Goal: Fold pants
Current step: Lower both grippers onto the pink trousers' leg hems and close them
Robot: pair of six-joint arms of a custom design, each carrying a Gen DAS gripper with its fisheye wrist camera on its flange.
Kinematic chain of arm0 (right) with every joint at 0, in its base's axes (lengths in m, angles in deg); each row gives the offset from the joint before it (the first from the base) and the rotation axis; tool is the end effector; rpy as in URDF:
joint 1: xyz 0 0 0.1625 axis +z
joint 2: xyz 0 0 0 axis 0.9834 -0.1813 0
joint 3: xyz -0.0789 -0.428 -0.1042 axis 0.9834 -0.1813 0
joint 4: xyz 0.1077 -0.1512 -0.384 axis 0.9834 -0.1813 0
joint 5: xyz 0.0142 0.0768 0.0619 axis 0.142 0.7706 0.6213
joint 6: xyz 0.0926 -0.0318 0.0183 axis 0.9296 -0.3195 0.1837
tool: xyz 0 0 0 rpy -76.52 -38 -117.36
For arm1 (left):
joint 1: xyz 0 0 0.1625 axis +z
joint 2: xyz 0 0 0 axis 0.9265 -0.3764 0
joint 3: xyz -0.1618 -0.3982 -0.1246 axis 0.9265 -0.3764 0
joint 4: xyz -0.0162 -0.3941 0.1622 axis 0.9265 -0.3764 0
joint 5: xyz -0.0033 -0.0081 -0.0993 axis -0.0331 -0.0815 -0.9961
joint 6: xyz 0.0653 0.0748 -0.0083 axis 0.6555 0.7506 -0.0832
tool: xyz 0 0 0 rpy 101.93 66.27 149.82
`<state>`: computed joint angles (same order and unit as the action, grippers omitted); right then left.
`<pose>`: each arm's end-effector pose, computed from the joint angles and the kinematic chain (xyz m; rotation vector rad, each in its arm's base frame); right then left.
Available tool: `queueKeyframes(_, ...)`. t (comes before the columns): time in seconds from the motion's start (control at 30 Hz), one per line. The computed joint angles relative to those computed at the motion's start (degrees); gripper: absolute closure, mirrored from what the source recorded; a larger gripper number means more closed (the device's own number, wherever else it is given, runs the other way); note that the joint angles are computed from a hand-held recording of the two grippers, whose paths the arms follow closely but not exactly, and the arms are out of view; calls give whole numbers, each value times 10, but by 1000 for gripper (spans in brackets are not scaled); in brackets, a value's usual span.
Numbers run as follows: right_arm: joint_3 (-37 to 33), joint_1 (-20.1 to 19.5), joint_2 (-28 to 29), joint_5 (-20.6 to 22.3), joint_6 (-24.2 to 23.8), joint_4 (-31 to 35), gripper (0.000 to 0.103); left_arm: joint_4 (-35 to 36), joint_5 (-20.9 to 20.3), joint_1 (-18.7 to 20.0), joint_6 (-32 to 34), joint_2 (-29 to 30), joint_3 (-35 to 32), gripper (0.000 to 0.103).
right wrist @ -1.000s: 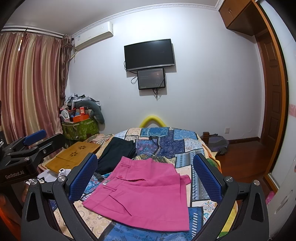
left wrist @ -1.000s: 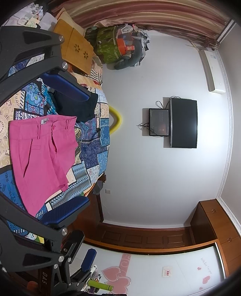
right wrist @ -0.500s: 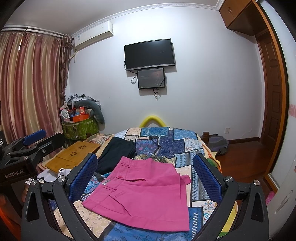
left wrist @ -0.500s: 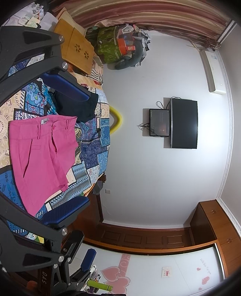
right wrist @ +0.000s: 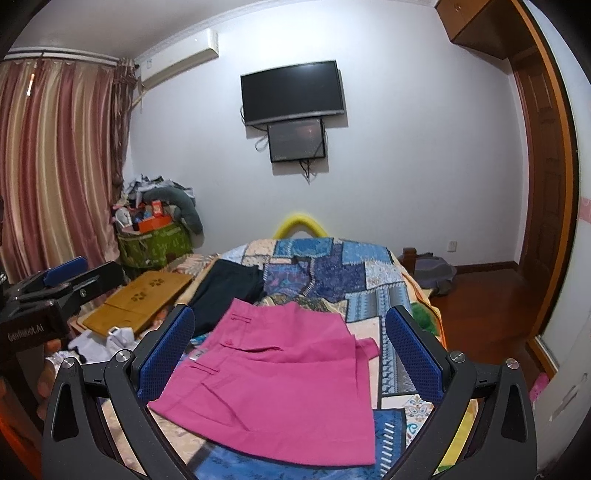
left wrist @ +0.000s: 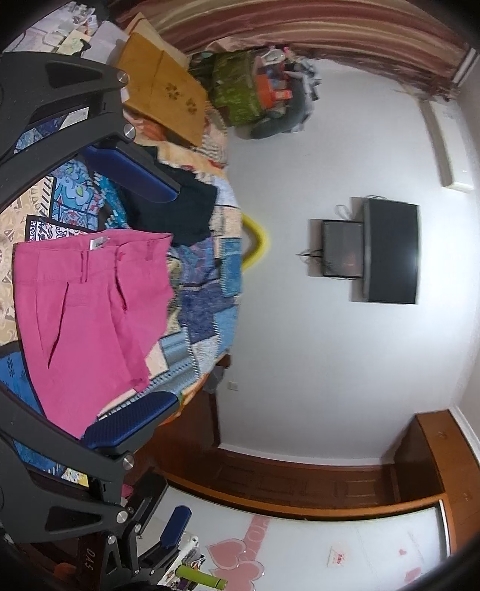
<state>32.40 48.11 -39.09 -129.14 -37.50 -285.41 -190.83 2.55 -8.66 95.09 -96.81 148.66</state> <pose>0.4476 -0.4913 0.0684 0.3955 -1.9957 1.5212 -0.1422 -0.5708 0.4385 1.0542 2.2756 -1.2757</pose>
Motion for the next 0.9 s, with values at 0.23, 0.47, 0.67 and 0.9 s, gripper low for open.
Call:
queueKeyframes(0.23, 22, -54, -16, -7, 57, 70, 0, 118, 37, 56, -61, 97, -119, 0)
queueKeyframes(0.47, 35, -100, -33, -9, 102, 163, 1, 174, 105, 97, -44, 197, -226, 0)
queueKeyframes(0.67, 39, -138, -57, 27, 137, 262, 3, 323, 115, 127, -69, 262, -326, 25)
queueKeyframes(0.9, 21, -170, -65, 68, 136, 336, 19, 389, 121, 131, -71, 301, -375, 35)
